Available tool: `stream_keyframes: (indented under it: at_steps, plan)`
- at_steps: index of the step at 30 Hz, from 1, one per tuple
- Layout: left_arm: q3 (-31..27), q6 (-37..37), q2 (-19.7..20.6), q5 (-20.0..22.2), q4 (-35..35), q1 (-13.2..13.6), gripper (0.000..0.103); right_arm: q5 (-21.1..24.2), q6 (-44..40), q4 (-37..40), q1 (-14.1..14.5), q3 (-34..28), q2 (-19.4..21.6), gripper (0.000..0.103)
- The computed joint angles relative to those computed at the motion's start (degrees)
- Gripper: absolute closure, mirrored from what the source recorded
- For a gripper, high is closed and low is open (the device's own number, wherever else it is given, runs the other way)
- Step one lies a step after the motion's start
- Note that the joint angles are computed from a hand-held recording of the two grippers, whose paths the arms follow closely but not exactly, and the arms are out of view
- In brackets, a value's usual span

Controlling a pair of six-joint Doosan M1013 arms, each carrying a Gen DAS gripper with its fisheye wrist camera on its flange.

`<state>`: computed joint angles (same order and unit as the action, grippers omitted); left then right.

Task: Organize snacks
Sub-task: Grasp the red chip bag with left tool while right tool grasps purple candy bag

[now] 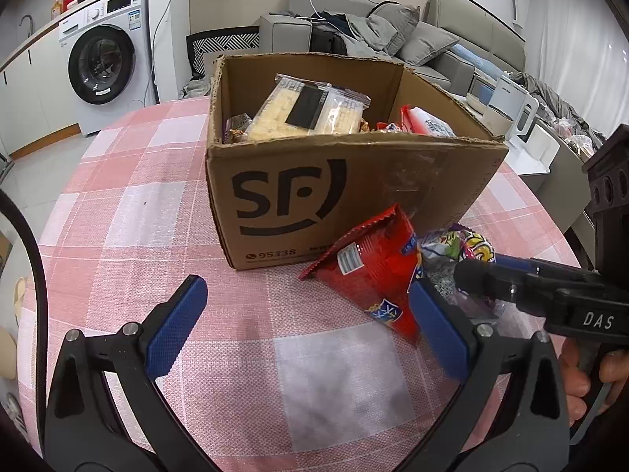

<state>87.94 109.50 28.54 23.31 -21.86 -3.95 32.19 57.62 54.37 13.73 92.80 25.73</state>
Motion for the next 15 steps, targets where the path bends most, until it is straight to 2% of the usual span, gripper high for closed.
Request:
stream_keyframes:
  at_steps: [3,9,15]
  plan:
    - [0.0,1.3,0.1,0.3,-1.1,-0.1,0.001,-0.6,-0.6,0.3,-0.1,0.5,-0.4,0.054]
    - [-0.8,3.0,0.8,1.5,-2.3,-0.8,0.001,-2.6,-5.6,6.2,-0.9,3.0,-2.4,0.055]
    - [-2.7,3.4,2.2,3.2,-3.3,-1.7,0.003,-4.0,-6.2,7.6,-1.9,4.3,-3.6,0.055]
